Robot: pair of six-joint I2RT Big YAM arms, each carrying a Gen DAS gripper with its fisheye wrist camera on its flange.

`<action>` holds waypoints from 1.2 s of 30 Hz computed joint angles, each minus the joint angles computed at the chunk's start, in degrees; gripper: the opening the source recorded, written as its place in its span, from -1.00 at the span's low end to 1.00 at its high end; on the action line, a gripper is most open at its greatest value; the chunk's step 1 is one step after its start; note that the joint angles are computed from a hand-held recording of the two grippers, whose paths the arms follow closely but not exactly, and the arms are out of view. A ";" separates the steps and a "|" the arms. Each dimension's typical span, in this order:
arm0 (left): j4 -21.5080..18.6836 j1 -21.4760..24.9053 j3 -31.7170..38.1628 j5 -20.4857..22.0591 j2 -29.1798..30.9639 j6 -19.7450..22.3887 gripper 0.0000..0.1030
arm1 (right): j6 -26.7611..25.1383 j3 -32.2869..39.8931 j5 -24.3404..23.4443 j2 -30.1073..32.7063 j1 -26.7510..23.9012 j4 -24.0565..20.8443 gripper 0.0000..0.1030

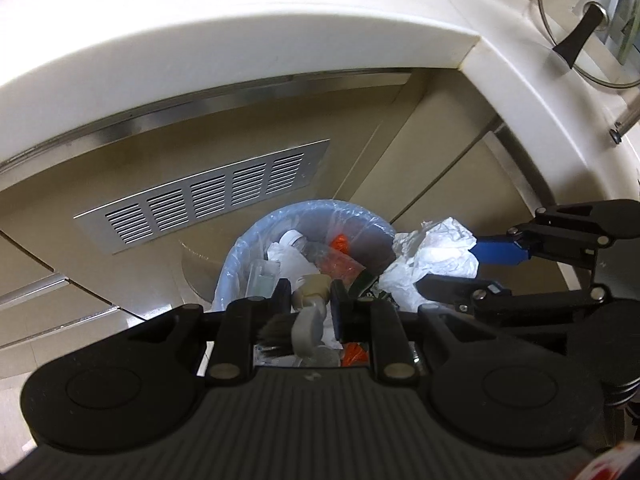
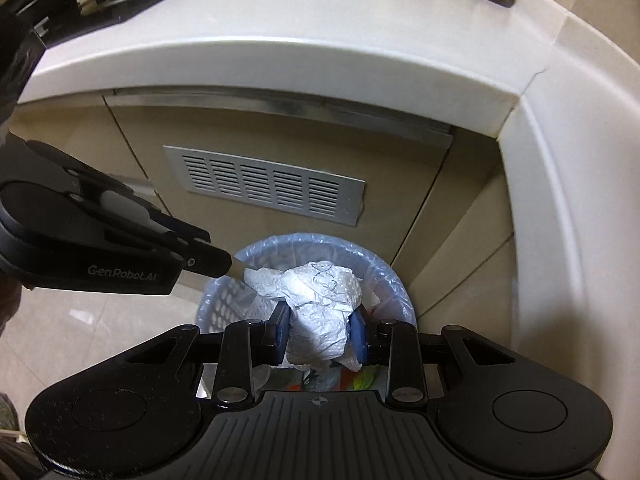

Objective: Collect trash
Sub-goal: 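Lower the left tool's brush and right tool's foil into the wastebasket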

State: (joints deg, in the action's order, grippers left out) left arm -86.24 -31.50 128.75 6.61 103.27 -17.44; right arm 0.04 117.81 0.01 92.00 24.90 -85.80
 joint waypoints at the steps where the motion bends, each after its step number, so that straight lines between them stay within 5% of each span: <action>1: -0.01 -0.03 -0.03 -0.14 0.09 -0.17 -0.65 | -0.15 -0.08 0.21 0.23 0.08 0.16 -0.38; 21: 3.91 0.18 -4.78 -2.80 0.28 -5.29 -0.65 | 1.33 -1.67 2.65 1.29 0.30 1.73 -0.38; 36: 14.40 -0.34 -15.55 -6.08 -4.16 -7.18 -0.65 | 7.09 -6.75 4.38 -0.95 0.70 6.19 -0.38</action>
State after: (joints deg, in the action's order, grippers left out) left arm -71.84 -31.84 113.20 0.53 99.11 -24.63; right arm 7.13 111.06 4.39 91.05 25.60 -79.61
